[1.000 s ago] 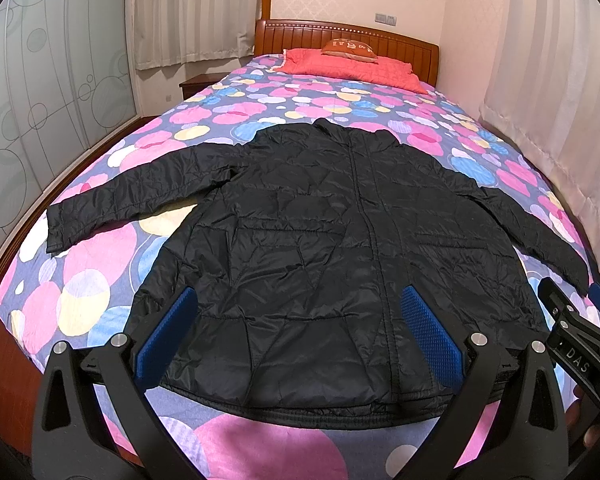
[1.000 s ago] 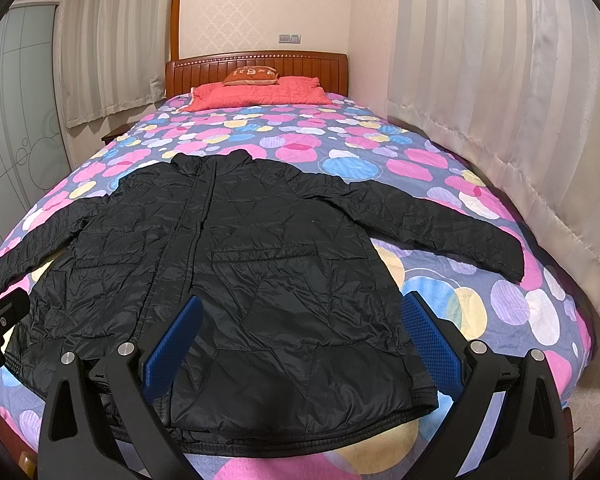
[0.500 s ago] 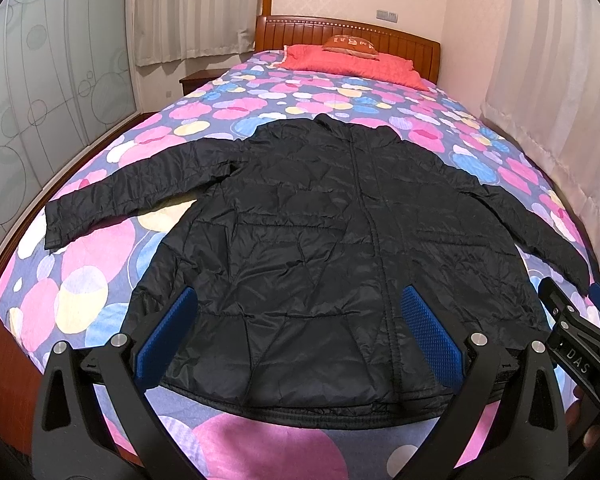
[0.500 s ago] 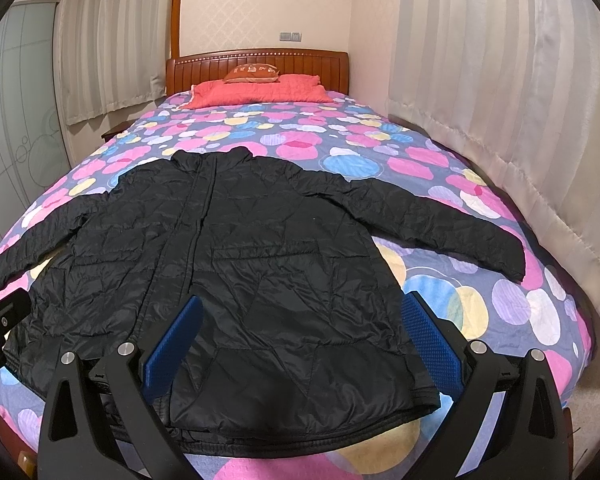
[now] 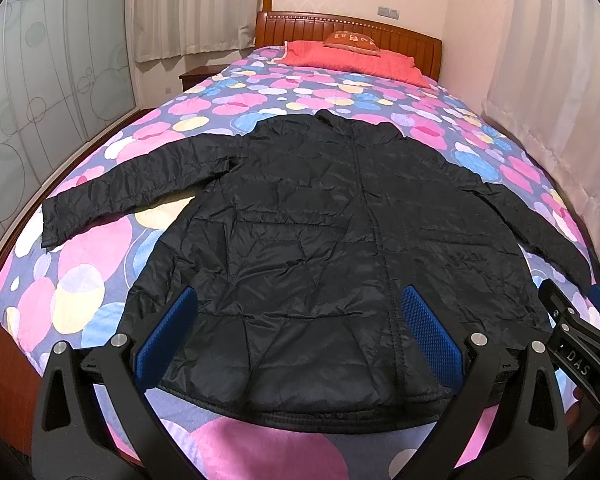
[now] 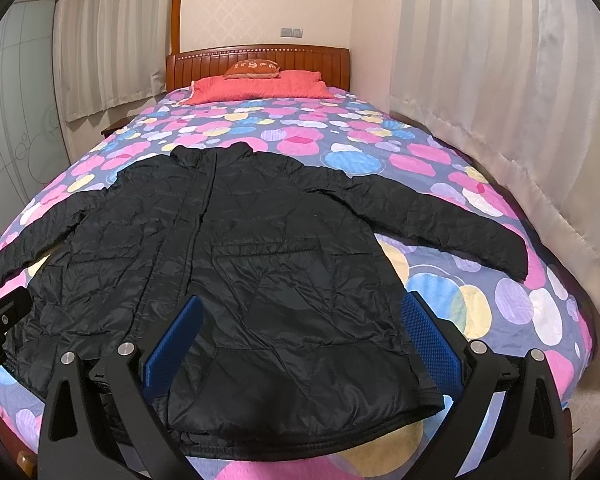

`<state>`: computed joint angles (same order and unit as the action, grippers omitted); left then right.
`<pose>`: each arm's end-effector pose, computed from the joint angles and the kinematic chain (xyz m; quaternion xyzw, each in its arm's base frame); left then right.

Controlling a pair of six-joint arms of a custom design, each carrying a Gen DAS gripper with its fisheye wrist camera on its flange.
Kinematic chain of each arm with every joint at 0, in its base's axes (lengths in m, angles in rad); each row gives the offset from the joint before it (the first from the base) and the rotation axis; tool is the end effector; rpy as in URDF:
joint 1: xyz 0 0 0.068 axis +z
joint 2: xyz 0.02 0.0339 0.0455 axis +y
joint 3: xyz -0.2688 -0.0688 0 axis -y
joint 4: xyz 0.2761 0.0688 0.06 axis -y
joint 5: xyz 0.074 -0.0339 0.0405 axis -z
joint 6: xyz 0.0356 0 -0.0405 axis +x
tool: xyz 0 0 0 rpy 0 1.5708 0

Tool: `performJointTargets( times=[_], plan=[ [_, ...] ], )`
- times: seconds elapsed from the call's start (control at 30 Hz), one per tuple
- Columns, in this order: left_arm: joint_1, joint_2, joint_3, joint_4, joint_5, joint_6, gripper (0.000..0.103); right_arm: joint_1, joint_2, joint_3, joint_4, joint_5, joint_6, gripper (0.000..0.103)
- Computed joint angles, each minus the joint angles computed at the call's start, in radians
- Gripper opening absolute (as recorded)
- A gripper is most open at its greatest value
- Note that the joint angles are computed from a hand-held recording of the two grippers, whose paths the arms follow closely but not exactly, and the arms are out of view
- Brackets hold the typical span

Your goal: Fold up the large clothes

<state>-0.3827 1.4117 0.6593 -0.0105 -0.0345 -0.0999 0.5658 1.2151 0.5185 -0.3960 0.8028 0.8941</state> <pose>0.2780 -0.1106 0.1583 0.1229 0.9112 -0.0785 0.3854 0.2012 0.0974 0.1467 0.2374 0.8672 -0.1375 0.4156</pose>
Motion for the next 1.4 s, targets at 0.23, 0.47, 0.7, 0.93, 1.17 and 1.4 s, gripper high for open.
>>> performJointTargets(
  times=[0.23,0.47,0.7,0.93,1.17,1.4],
  plan=[
    [0.024,0.08,0.081,-0.042,0.015,-0.001,0.101,-0.052,0.032,0.001,0.044,-0.037,-0.036,0.098],
    [0.046,0.173,0.154,-0.051,0.008,-0.004,0.101,-0.138,0.081,-0.001,0.112,-0.095,-0.094,0.098],
    [0.09,0.329,0.287,-0.068,-0.016,-0.022,0.101,-0.281,0.124,-0.014,0.22,-0.178,-0.199,0.098],
    [0.167,0.482,0.432,-0.082,-0.033,-0.053,0.101,-0.68,0.09,-0.117,0.455,-0.503,-0.316,0.098],
    [0.25,0.659,0.631,-0.149,-0.07,-0.126,0.101,-1.244,0.338,-0.112,0.719,-0.894,-0.317,0.061],
    [0.28,0.762,0.755,-0.195,-0.129,-0.176,0.101,-1.5,0.641,-0.049,1.025,-1.043,-0.176,0.061]
  ],
)
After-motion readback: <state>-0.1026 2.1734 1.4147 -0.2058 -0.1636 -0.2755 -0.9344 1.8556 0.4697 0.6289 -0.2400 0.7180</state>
